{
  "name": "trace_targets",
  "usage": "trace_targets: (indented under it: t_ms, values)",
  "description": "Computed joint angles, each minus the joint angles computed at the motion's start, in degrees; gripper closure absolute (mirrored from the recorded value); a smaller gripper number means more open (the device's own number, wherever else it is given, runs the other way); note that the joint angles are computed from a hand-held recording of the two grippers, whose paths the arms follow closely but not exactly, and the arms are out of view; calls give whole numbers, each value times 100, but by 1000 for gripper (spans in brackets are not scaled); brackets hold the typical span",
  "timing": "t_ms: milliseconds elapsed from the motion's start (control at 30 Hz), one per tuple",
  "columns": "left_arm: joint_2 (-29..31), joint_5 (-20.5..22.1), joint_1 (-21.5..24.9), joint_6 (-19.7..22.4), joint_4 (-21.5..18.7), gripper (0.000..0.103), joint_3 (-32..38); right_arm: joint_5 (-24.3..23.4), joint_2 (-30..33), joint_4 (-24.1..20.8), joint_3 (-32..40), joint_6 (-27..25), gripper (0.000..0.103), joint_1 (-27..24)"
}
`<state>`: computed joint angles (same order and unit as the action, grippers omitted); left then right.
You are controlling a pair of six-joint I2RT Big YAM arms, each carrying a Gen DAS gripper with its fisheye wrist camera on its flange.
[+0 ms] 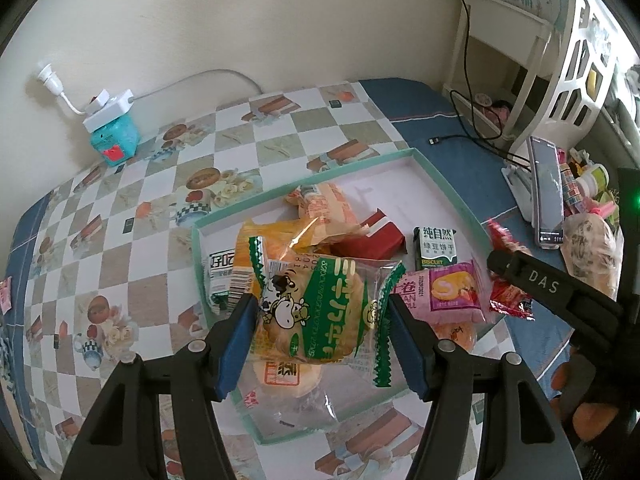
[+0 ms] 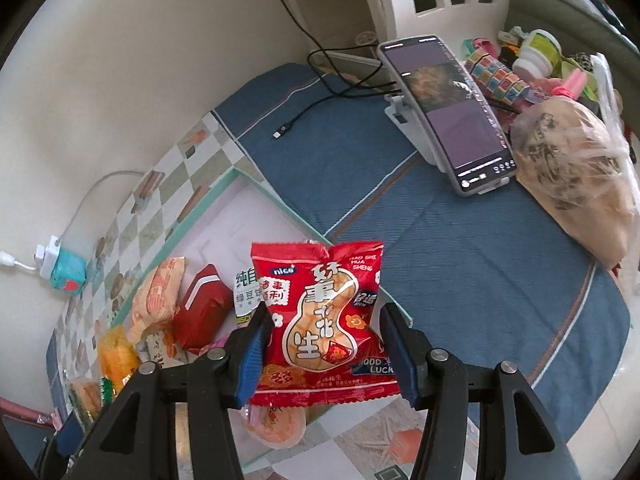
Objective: Organize snacks
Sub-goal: 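Lower both snacks into the tray and open both grippers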
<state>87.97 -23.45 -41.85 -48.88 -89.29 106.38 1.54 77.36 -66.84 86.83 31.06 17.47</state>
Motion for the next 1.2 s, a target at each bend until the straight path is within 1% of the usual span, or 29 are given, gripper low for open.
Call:
trace_targets:
  t_ms: [233,467,600,667,733,800,900,1133,1167,1200]
  values:
    - [128,49,5,43,32,37,30,-71,82,44,22,-117,45,81]
    - [156,48,14,19,-15,32,27,-83,94,10,22,-153,45,86]
    - [112,95,39,-15,1,31,-25,-101,125,-24,16,-127,37,72]
    - [88,55,36,-53,-20,31,-12,-142,134,-48,-2,-92,36,40]
    - [53,41,46,-73,-17,29,-9,-204,113,-26,-49,-38,32,0]
    - [-4,42,62,-133,-2,21,-30,-237,104,-26,-70,-7,31,-30]
    - [-89,57,102,-226,5,21,-88,-232,86,-21,-99,22,23,-46]
    - [-426,75,280,-632,34,20,-383,-200,26,-12,-134,51,23,-58]
    - [-495,73,318,-712,34,19,-450,-201,14,-10,-142,61,23,-60]
    - [-563,71,358,-789,30,15,-521,-198,0,-12,-149,74,20,-58]
